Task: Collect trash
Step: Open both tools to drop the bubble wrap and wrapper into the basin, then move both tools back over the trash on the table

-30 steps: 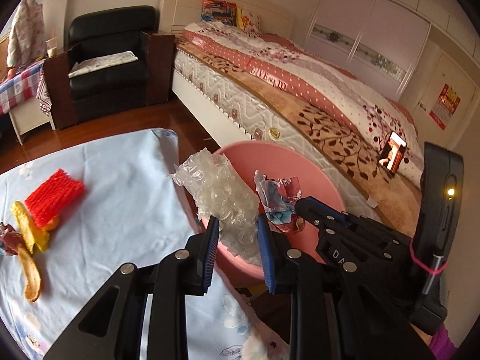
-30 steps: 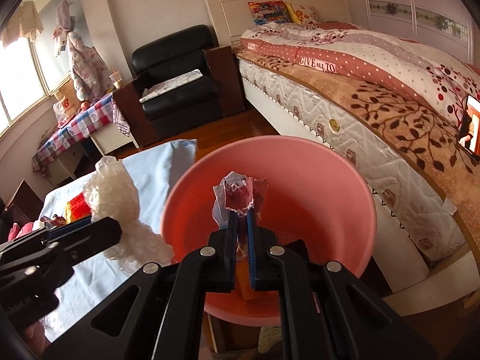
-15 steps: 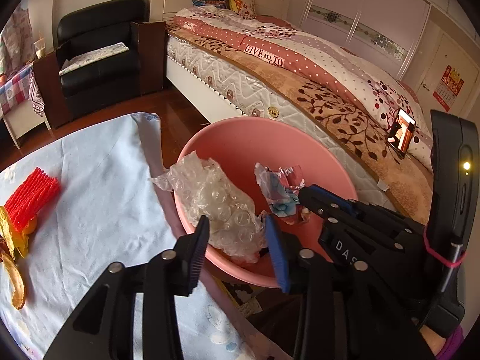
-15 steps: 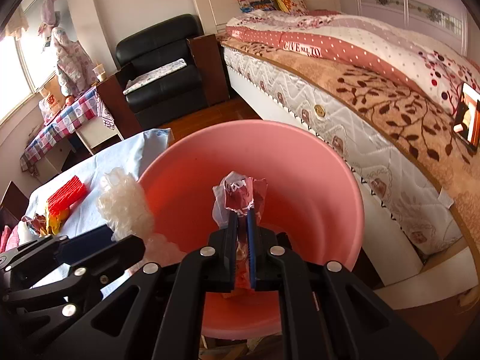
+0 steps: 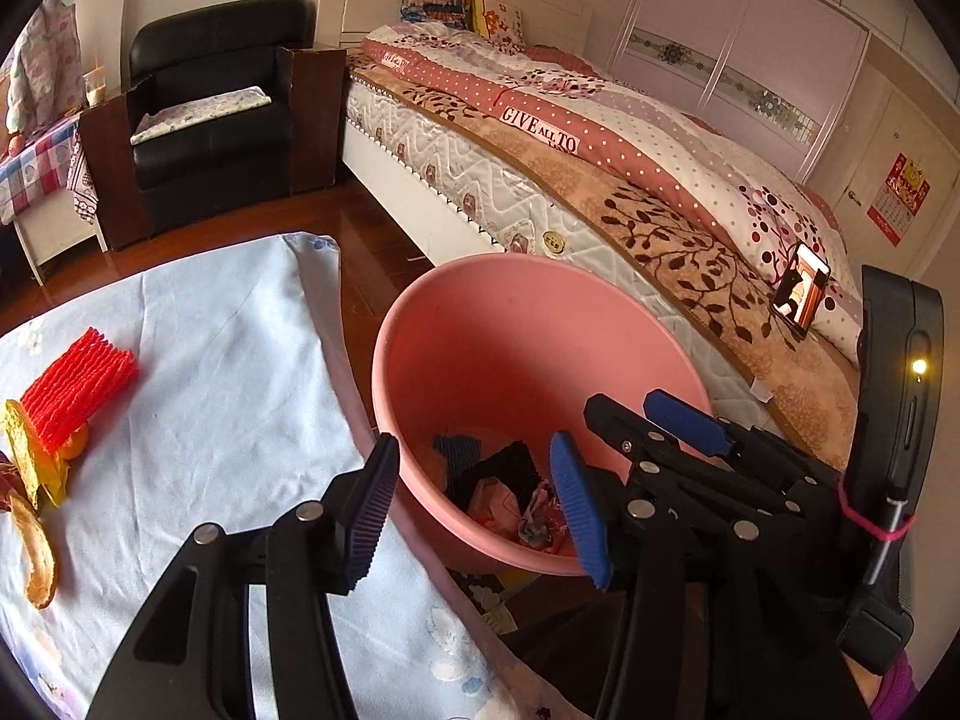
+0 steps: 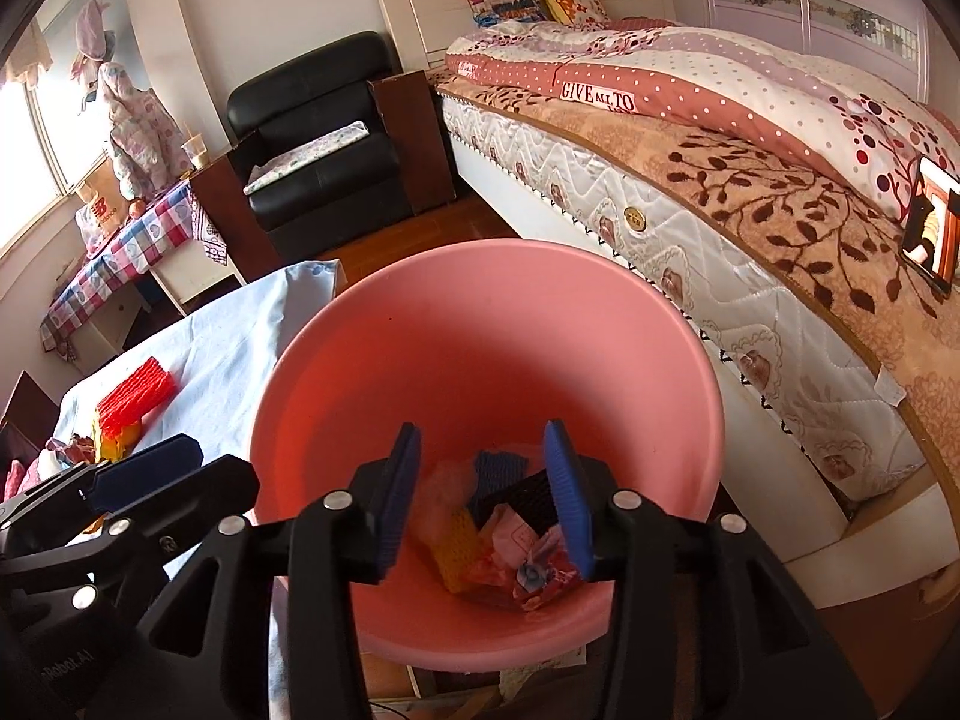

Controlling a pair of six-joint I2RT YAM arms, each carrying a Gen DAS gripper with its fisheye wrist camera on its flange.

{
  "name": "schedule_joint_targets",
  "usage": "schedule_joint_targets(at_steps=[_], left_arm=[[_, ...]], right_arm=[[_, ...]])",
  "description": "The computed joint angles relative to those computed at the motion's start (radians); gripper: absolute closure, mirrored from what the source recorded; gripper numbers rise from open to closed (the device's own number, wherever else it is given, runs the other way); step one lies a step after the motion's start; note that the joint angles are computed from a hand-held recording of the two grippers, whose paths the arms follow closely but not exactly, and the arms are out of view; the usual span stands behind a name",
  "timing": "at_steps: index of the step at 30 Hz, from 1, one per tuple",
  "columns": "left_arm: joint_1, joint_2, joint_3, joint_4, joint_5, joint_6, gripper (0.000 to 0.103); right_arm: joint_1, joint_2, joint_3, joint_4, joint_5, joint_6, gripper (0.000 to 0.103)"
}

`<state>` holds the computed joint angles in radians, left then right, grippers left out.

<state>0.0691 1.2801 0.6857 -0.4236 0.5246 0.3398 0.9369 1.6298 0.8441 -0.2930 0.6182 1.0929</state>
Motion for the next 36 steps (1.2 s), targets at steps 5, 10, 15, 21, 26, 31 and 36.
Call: schedule_joint_targets(at_steps=[5,10,15,21,26,31,36], left_arm=[[0.050,-0.042,-0.008,-0.028,0.026,0.039,0.051],[0.107,-0.089,-0.008,-0.072,0.050,0.082,0.051],[0.179,-0.115,0.011,-0.128,0.085,0.129,0.051],[0.276,-0.135,0.025,-0.170,0.119,0.191,0.051],[0.370,-0.120,0.035,-0.169,0.138,0.246,0.051],[0.504,-0.046,0.067,-0.185,0.178,0.334,0.051],[0.650,0.049,0.112,-0.175,0.210,0.424,0.051]], right_arm=[[0.039,-0.006,0.027,-0.032,0.030,0.019,0.058],[0.087,-0.014,0.061,-0.068,0.079,0.039,0.058],[0.113,-0.008,0.104,-0.096,0.101,0.056,0.058],[0.150,0.026,0.176,-0.124,0.128,0.051,0.058],[0.173,0.081,0.249,-0.115,0.132,0.018,0.058],[0.183,0.160,0.340,-0.101,0.113,-0.025,0.058],[0.184,0.248,0.430,-0.068,0.074,-0.072,0.058]])
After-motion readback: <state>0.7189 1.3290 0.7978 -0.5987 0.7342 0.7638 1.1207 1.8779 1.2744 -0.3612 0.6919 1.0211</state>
